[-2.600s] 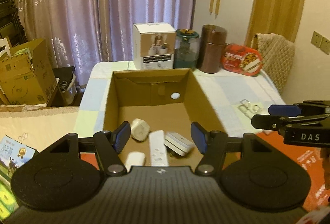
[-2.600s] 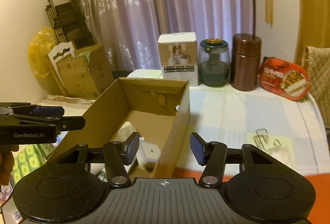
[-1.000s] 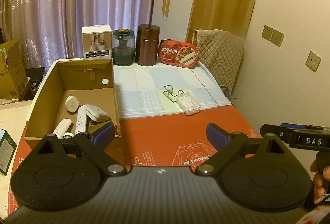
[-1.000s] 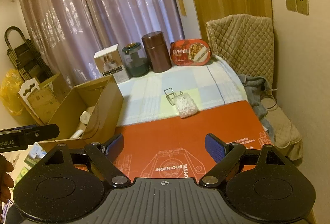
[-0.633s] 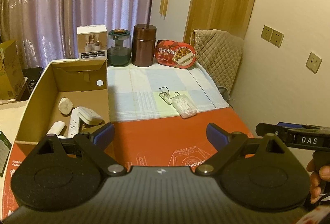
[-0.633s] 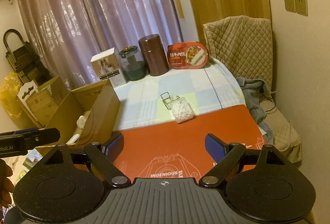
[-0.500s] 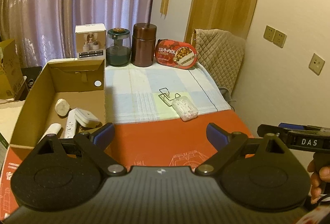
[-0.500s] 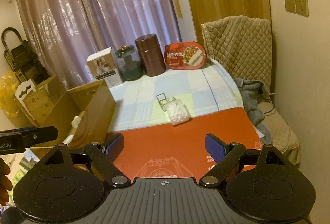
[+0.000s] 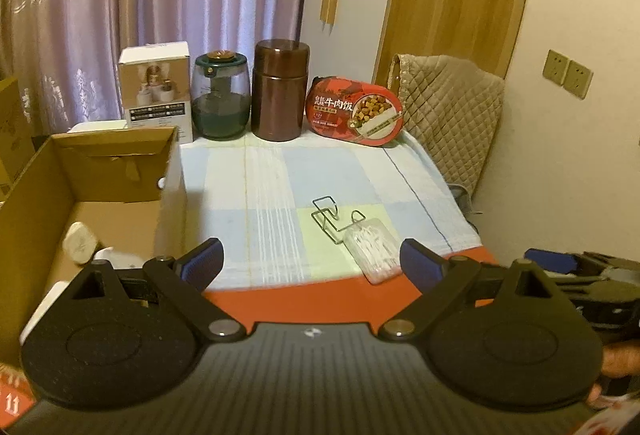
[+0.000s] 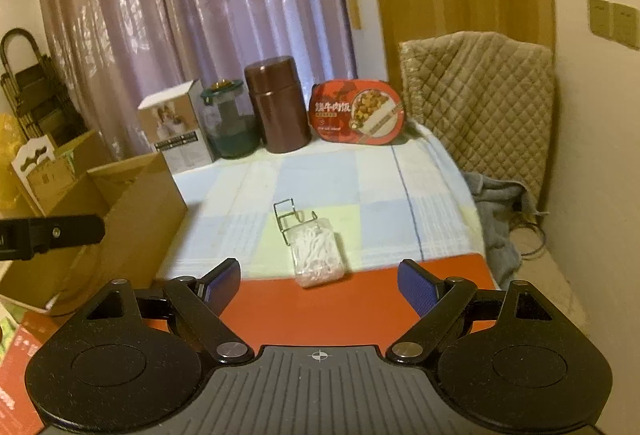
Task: Organize rigid objects
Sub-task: 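Grasp the clear floss pick box with the right gripper while the left gripper approaches the wire holder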
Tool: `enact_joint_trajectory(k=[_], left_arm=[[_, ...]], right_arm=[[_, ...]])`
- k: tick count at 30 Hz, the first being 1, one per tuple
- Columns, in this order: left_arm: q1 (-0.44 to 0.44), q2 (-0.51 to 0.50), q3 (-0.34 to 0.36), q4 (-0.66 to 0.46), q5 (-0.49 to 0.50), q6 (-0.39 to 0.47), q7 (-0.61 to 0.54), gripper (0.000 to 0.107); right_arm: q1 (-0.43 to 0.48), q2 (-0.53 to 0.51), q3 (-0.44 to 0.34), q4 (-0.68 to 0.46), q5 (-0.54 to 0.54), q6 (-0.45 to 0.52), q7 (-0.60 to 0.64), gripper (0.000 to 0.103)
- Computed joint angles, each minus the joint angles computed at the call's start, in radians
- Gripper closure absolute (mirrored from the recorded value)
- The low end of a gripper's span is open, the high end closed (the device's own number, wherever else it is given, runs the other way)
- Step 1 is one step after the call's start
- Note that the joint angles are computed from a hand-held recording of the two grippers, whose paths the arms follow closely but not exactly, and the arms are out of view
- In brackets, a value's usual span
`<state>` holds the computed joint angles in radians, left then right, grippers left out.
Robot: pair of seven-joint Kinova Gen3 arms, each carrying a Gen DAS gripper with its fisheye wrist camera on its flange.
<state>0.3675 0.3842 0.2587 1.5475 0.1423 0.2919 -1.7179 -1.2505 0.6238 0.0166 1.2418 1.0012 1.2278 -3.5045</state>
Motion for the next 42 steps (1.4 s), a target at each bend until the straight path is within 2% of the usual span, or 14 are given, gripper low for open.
enact_joint_trajectory(k=[6, 10, 14, 16, 20, 23, 25, 30, 33, 38, 42], left_arm=[[0.07, 0.109, -0.06, -0.108, -0.043, 0.01, 0.052, 0.015], [0.134, 0.167, -0.127, -0.168, -0.095, 0.009, 0.112, 0.015], [0.141, 0.219, -0.122, -0.222, -0.124, 0.025, 0.122, 0.015], [0.14, 0.242, -0.117, -0.244, -0.129, 0.032, 0.123, 0.015], [0.185, 0.275, -0.171, -0.276, -0.153, 0.041, 0.174, 0.015], [0.188, 0.295, -0.173, -0.303, -0.167, 0.066, 0.194, 0.015], [0.191, 0.301, -0.174, -0.306, -0.178, 0.064, 0.196, 0.015], [0.198, 0.314, -0.182, -0.318, -0.194, 0.065, 0.215, 0.015], [0.198, 0.322, -0.177, -0.329, -0.199, 0.071, 0.216, 0.015], [0.196, 0.339, -0.161, -0.36, -0.19, 0.091, 0.227, 0.015], [0.205, 0.368, -0.147, -0.39, -0.182, 0.083, 0.224, 0.015]], right_arm=[[0.085, 0.03, 0.013, 0.069, 0.015, -0.164, -0.034, 0.02], [0.108, 0.064, 0.041, 0.093, 0.047, -0.253, -0.038, 0.02], [0.124, 0.092, 0.069, 0.12, 0.084, -0.326, -0.081, 0.02], [0.143, 0.102, 0.073, 0.125, 0.086, -0.364, -0.066, 0.02], [0.16, 0.128, 0.095, 0.122, 0.098, -0.413, -0.036, 0.02], [0.175, 0.155, 0.106, 0.1, 0.083, -0.437, -0.009, 0.021], [0.187, 0.171, 0.111, 0.085, 0.064, -0.456, 0.022, 0.026], [0.197, 0.212, 0.124, 0.034, -0.009, -0.452, 0.135, 0.046], [0.187, 0.212, 0.143, 0.031, -0.038, -0.444, 0.167, 0.048], [0.131, 0.181, 0.201, 0.083, -0.017, -0.382, 0.076, 0.049], [0.126, 0.138, 0.197, 0.141, 0.016, -0.332, -0.036, 0.049]])
